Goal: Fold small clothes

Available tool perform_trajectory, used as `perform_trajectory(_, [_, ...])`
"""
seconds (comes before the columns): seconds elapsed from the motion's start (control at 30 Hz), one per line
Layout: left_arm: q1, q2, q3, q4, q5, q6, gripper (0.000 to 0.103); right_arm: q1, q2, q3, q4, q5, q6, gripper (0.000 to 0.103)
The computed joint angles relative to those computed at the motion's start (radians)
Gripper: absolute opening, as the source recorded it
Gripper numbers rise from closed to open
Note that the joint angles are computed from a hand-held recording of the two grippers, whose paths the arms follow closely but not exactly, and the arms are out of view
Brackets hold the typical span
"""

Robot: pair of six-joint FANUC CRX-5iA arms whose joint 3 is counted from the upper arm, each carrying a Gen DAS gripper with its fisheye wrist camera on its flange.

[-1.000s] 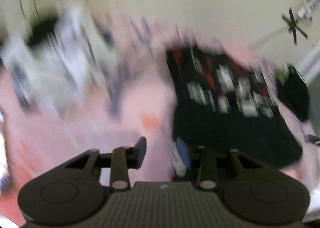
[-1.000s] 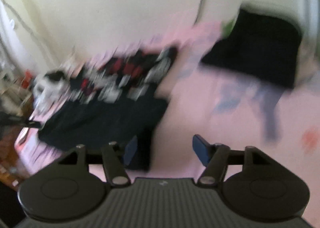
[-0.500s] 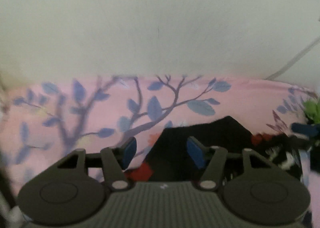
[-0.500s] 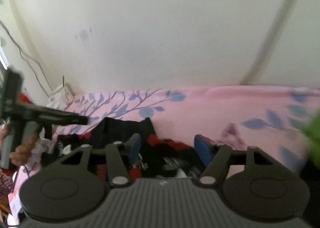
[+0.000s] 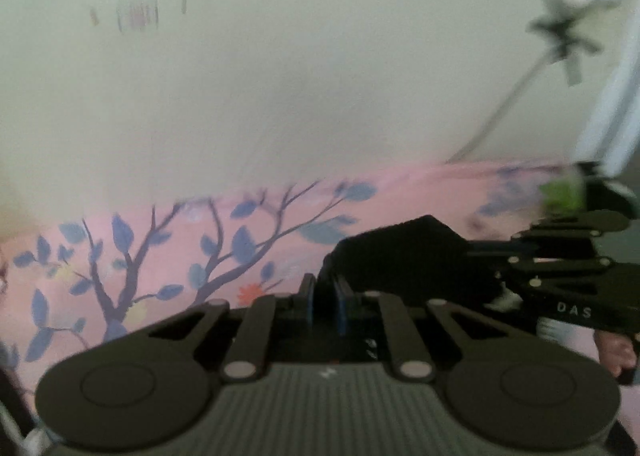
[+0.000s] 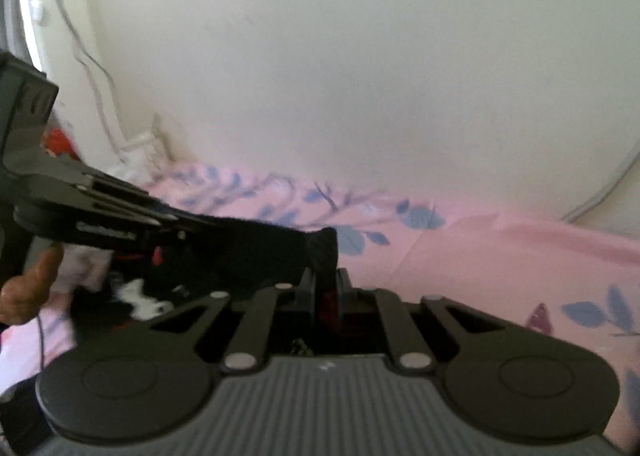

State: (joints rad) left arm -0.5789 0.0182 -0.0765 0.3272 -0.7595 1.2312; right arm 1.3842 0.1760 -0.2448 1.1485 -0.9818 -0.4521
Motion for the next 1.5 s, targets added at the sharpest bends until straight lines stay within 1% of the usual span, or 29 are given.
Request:
perform_trajectory(0.1, [0.003,-0.196,-0.190,0.118,0.080,-0.142,0.009,0.137,-0.001,0.022,0.035,-0.159,0.001,0.001])
perform_trajectory(0.13, [0.002,-0.249,-0.239,0.152,0.089,-0.178,0.009,0.175,0.005,0.032,0.040,-0.199,-0.001,0.001])
perform_trajectory(0.2, [0.013,-0.369,-0.341,0.218,0.073,-0.252,0.009,0.266,0.026,0.058,0.045,-0.285,-0.008,0.001])
perform_trajectory(0.33, [0.039,-0.553,-0.495,0.268,-0.018,-0.287,0.010,0.407,0.124,0.173,-0.005,-0.406,-0.001,0.001])
perform_trajectory(0.43, [0.071,-0.656,-0.593,0.295,-0.089,-0.275,0.010,0.467,0.213,0.271,-0.064,-0.449,0.012,0.001])
perform_trajectory(0.5, [0.093,-0.704,-0.657,0.323,-0.127,-0.272,0.010,0.484,0.269,0.331,-0.119,-0.462,0.014,0.001])
perform_trajectory(0.53, [0.101,-0.723,-0.685,0.324,-0.151,-0.268,0.014,0.491,0.279,0.337,-0.140,-0.462,-0.003,0.001])
perform_trajectory(0.6, [0.108,-0.752,-0.709,0.282,-0.165,-0.243,0.018,0.491,0.306,0.357,-0.194,-0.454,-0.048,0.002])
perform_trajectory(0.63, [0.118,-0.760,-0.714,0.258,-0.169,-0.229,0.021,0.495,0.308,0.350,-0.192,-0.440,-0.075,0.004])
perform_trajectory(0.67, [0.154,-0.779,-0.724,0.267,-0.199,-0.238,0.022,0.500,0.301,0.333,-0.169,-0.427,-0.094,0.021])
perform_trajectory(0.7, [0.208,-0.799,-0.742,0.321,-0.244,-0.281,0.024,0.511,0.286,0.314,-0.149,-0.404,-0.113,0.037])
perform_trajectory(0.73, [0.271,-0.830,-0.763,0.384,-0.292,-0.336,0.032,0.518,0.267,0.289,-0.114,-0.384,-0.133,0.053])
perform_trajectory(0.77, [0.345,-0.876,-0.786,0.440,-0.332,-0.387,0.045,0.528,0.249,0.265,-0.075,-0.381,-0.147,0.051])
perform_trajectory(0.83, [0.476,-0.963,-0.823,0.522,-0.365,-0.440,0.054,0.550,0.233,0.251,-0.044,-0.437,-0.169,0.051])
perform_trajectory(0.87, [0.530,-0.975,-0.827,0.552,-0.376,-0.447,0.056,0.561,0.226,0.246,-0.037,-0.487,-0.191,0.051])
perform_trajectory(0.9, [0.548,-0.966,-0.821,0.558,-0.361,-0.428,0.058,0.567,0.222,0.243,-0.038,-0.540,-0.221,0.051])
perform_trajectory(0.97, [0.496,-0.897,-0.786,0.514,-0.276,-0.361,0.060,0.567,0.216,0.244,-0.064,-0.645,-0.283,0.052])
perform_trajectory(1.03, [0.413,-0.787,-0.756,0.492,-0.201,-0.336,0.059,0.552,0.208,0.234,-0.088,-0.697,-0.312,0.051])
perform_trajectory(1.1, [0.325,-0.678,-0.725,0.476,-0.139,-0.316,0.048,0.521,0.196,0.213,-0.100,-0.670,-0.327,0.049])
perform_trajectory(1.13, [0.283,-0.640,-0.711,0.448,-0.101,-0.302,0.024,0.501,0.189,0.192,-0.084,-0.613,-0.339,0.054])
perform_trajectory(1.17, [0.238,-0.595,-0.683,0.384,-0.047,-0.263,0.019,0.477,0.184,0.176,-0.071,-0.553,-0.339,0.051])
perform_trajectory(1.2, [0.205,-0.572,-0.670,0.330,0.011,-0.223,0.018,0.457,0.185,0.170,-0.067,-0.506,-0.321,0.049])
perform_trajectory(1.23, [0.190,-0.557,-0.666,0.310,0.053,-0.204,0.017,0.437,0.192,0.172,-0.069,-0.472,-0.292,0.046])
perform_trajectory(1.27, [0.183,-0.540,-0.664,0.309,0.086,-0.191,0.017,0.417,0.205,0.188,-0.091,-0.458,-0.252,0.037])
perform_trajectory(1.3, [0.177,-0.531,-0.665,0.305,0.113,-0.176,0.017,0.395,0.229,0.227,-0.150,-0.475,-0.194,0.024])
perform_trajectory(1.33, [0.169,-0.514,-0.661,0.290,0.148,-0.165,0.018,0.383,0.236,0.231,-0.174,-0.473,-0.188,0.021])
perform_trajectory(1.4, [0.159,-0.496,-0.662,0.268,0.178,-0.138,0.018,0.364,0.210,0.167,-0.139,-0.437,-0.294,0.020])
perform_trajectory(1.47, [0.152,-0.519,-0.653,0.215,0.164,-0.105,0.019,0.372,0.195,0.160,-0.147,-0.444,-0.305,0.017])
perform_trajectory(1.5, [0.150,-0.544,-0.658,0.202,0.148,-0.118,0.019,0.377,0.196,0.160,-0.149,-0.450,-0.296,0.017])
